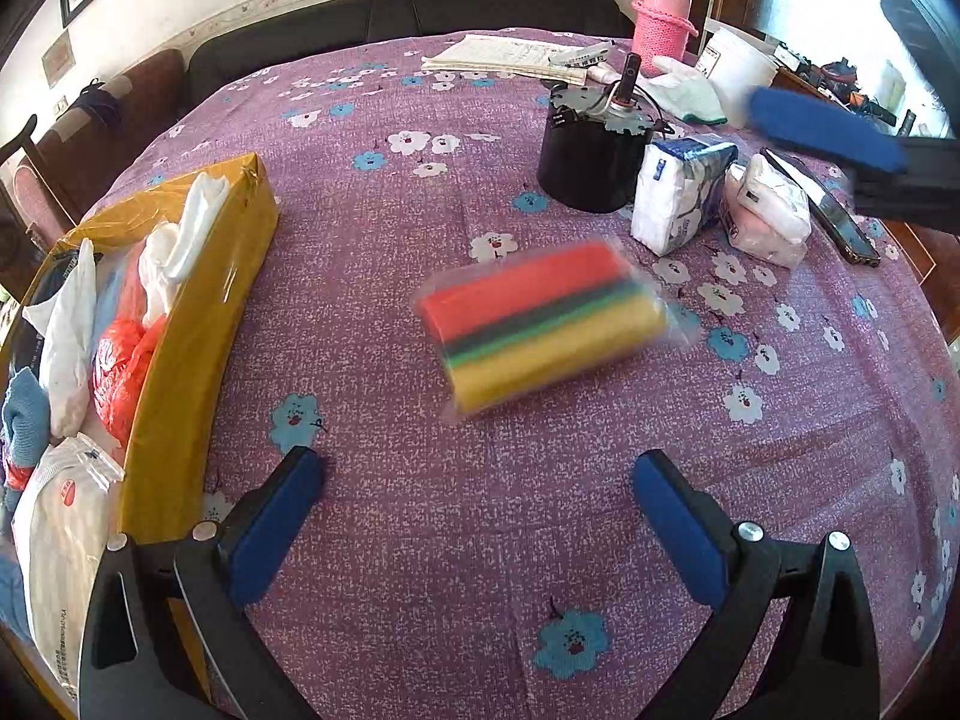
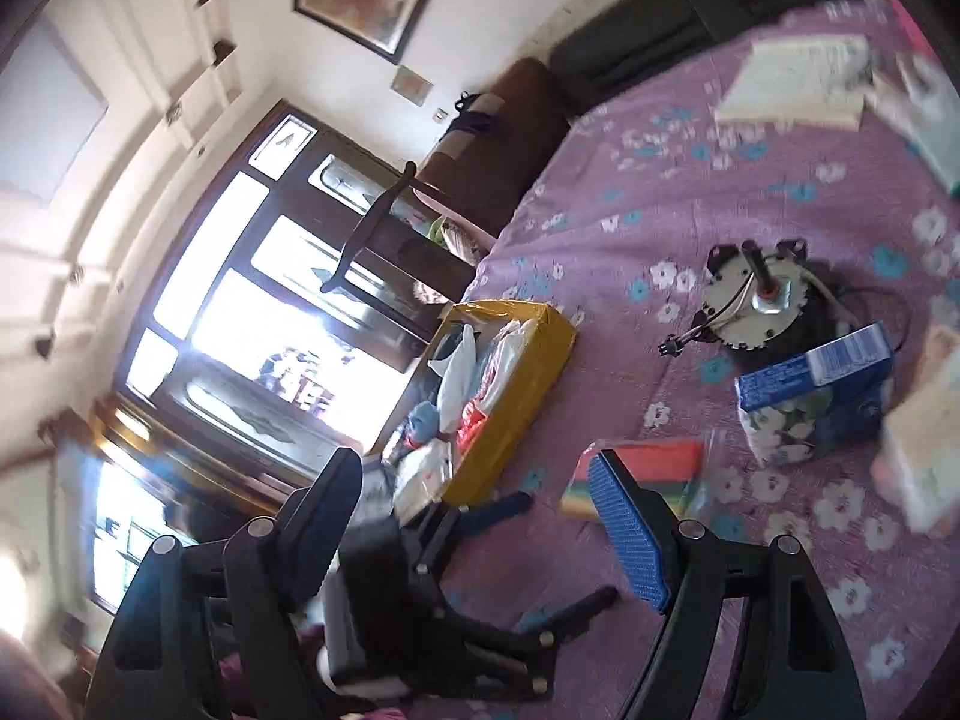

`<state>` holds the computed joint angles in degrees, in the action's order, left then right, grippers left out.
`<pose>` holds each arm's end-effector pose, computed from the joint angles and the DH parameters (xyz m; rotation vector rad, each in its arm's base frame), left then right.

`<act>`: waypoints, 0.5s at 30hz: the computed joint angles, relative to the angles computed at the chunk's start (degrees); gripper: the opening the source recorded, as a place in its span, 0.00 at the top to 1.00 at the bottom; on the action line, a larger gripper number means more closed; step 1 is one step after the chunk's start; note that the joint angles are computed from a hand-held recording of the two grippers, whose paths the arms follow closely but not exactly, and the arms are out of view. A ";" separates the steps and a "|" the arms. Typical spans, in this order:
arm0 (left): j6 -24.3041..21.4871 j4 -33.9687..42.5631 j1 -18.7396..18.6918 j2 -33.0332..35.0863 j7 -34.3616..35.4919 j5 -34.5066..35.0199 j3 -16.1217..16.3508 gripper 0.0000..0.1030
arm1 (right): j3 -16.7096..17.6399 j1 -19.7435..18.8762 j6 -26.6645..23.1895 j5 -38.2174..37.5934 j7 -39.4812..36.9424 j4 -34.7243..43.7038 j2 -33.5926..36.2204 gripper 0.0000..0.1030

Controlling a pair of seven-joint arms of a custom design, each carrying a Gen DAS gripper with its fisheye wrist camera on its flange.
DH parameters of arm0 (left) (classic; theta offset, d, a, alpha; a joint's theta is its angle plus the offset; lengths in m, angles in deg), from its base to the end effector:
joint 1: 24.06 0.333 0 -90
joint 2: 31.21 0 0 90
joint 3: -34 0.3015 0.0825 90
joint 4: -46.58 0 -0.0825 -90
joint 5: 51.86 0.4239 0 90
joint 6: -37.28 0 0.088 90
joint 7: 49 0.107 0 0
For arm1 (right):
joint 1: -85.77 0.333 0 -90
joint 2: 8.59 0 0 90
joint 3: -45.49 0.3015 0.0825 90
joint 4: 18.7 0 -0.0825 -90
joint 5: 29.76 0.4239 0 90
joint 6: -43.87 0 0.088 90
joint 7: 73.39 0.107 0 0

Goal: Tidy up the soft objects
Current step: 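Move both grippers back over the table toward the remaining items, then grasp the striped sponge pack with the left gripper while the right grasps a white tissue pack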

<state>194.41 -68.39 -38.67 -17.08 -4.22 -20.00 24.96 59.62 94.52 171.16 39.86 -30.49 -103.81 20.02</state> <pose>0.5966 -0.2801 0.3469 -1.8409 1.9746 -0.5820 0.6974 0.2930 0.4115 -1.7276 1.0492 0.5183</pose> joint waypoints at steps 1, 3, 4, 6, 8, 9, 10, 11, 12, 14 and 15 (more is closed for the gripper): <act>0.00 0.01 -0.02 0.02 -0.02 0.03 0.02 0.00 | -0.13 0.16 4.32 1.29 -1.66 -3.64 -2.86 0.19; -0.09 0.03 -0.10 0.01 -0.10 0.13 0.05 0.00 | -1.28 1.93 16.20 2.88 -2.65 -8.92 -6.90 0.14; -0.19 0.13 -0.13 0.08 -0.09 0.20 0.07 0.00 | -1.87 2.83 21.53 2.95 -2.35 -10.32 -7.82 0.14; -0.31 0.22 -0.13 0.11 -0.03 0.22 0.06 0.00 | -3.14 4.53 33.18 1.91 0.11 -12.58 -8.45 0.14; -0.68 0.36 -0.17 0.14 -0.23 0.18 0.08 0.00 | -4.26 4.95 37.83 -1.33 5.54 -12.84 -7.39 0.14; -0.70 0.37 -0.16 0.15 -0.20 0.11 0.04 0.00 | -4.70 5.02 38.77 -3.60 8.48 -13.05 -6.98 0.14; -0.68 0.35 -0.09 0.14 -0.01 -0.09 -0.05 0.00 | -5.52 5.31 39.11 -6.71 11.91 -12.93 -6.34 0.14; -0.96 0.44 0.17 0.14 1.08 -0.82 -0.39 0.00 | -6.33 5.67 39.18 -9.83 14.90 -13.21 -6.08 0.14; -1.63 0.69 0.86 0.15 3.67 -3.05 -1.30 0.00 | -7.47 6.51 39.10 -13.81 18.18 -13.65 -5.90 0.14; 0.50 -0.11 2.44 -0.71 8.62 -8.13 -2.87 0.00 | -8.54 7.67 39.21 -19.34 22.58 -14.49 -5.65 0.14; 1.86 -0.57 1.68 -1.68 7.43 -6.17 -1.85 0.00 | -8.40 7.58 39.06 -20.77 23.85 -14.73 -5.59 0.14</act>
